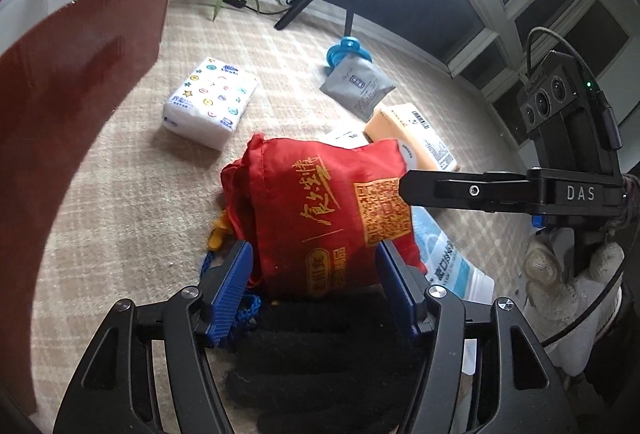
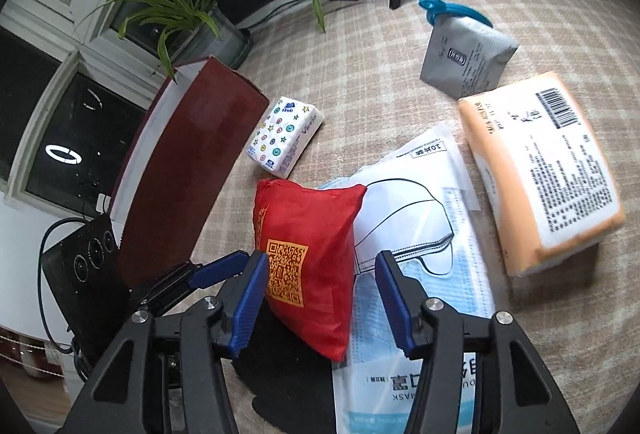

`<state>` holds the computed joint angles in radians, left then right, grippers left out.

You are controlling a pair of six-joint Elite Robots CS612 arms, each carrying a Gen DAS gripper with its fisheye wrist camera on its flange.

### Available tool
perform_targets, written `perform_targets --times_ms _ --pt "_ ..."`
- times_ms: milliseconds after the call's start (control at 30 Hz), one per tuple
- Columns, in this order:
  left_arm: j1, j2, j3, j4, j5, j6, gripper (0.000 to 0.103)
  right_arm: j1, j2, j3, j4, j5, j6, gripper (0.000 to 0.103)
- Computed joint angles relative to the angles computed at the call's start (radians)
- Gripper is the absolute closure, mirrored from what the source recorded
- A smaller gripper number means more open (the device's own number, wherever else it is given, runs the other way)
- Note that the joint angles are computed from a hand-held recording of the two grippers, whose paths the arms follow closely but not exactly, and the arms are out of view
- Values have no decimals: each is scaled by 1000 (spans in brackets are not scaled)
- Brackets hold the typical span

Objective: Organize soft objects

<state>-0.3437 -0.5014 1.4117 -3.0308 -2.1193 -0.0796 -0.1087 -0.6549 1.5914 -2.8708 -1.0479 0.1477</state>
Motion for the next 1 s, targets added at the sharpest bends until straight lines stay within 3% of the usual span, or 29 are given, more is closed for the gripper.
perform_targets --times_ms 200,267,533,767,1000 --pt "4 11 -26 46 -24 15 41 7 11 -29 75 0 -53 56" --pt "4 11 -29 55 -27 10 41 9 15 -43 104 -6 -75 62" --pt "-12 0 -15 60 -20 22 41 4 33 -81 176 30 -121 64" --pt "-24 -8 4 16 5 -57 52 -2 37 -97 219 56 -179 64" --pt "-46 -29 40 -51 59 -126 56 -21 33 -95 258 102 -231 64"
